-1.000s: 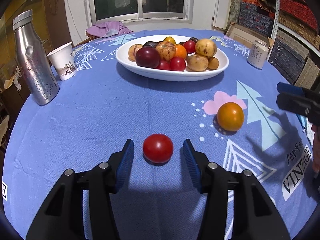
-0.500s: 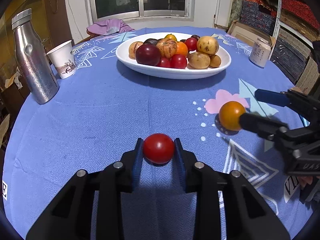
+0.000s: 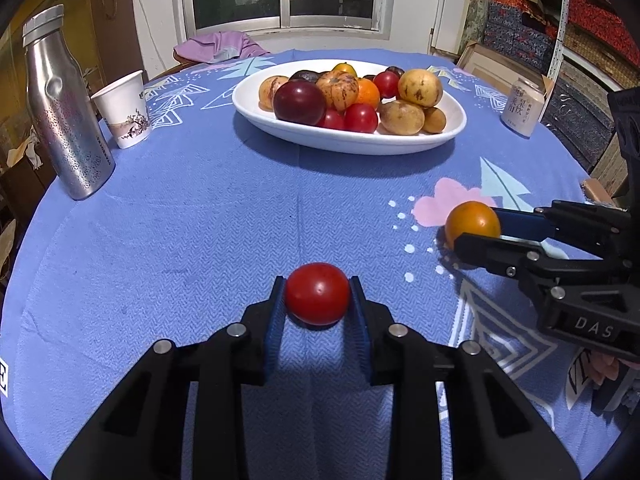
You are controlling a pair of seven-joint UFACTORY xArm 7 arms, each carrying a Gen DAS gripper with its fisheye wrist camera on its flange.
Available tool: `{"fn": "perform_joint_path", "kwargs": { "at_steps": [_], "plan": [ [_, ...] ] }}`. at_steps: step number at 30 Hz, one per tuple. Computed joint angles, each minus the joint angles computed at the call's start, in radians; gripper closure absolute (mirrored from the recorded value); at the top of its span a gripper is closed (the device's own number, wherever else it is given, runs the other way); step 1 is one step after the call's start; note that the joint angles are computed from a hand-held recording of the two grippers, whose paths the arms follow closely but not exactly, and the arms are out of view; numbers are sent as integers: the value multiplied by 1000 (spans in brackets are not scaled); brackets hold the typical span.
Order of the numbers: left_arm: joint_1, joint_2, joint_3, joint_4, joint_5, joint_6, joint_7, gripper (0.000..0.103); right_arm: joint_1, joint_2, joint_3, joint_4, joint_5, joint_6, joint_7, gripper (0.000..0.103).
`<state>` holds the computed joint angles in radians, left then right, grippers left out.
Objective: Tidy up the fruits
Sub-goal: 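Grasp the orange fruit with the right tool while the left tool lifts the tomato, then set the tomato and orange fruit on the white plate, opening both tools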
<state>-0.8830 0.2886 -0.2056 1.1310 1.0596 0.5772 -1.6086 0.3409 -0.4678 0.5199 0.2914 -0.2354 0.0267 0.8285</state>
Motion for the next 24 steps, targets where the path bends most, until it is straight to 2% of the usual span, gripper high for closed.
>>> {"fn": "perform_joint_path", "kwargs": {
  "at_steps": [4,7,10,13,17,19,24],
  "plan": [
    [-15,-14,5,5,44,22,-41,73,31,-89,-39,-39,24,-1,7,65],
    [-12,-33,-4,31,71,50,-50,73,70,-223,-101,-81,53,15,1,65],
    [4,-49,-10,95,73,85,-6,73,59,-332,-155,-79,63,43,-32,65],
    [11,-34,-7,199,91,131,45,73,-5,-361,-176,-25,68,35,-67,65],
    [8,37,18,347,105,154,72,73,-110,-264,-164,67,81,-44,-100,65],
    [3,89,39,414,97,146,92,73,-144,-168,-164,112,91,-95,-118,65],
    [10,239,95,580,-15,120,187,73,-223,93,-135,209,128,-184,-163,65]
  ]
}}
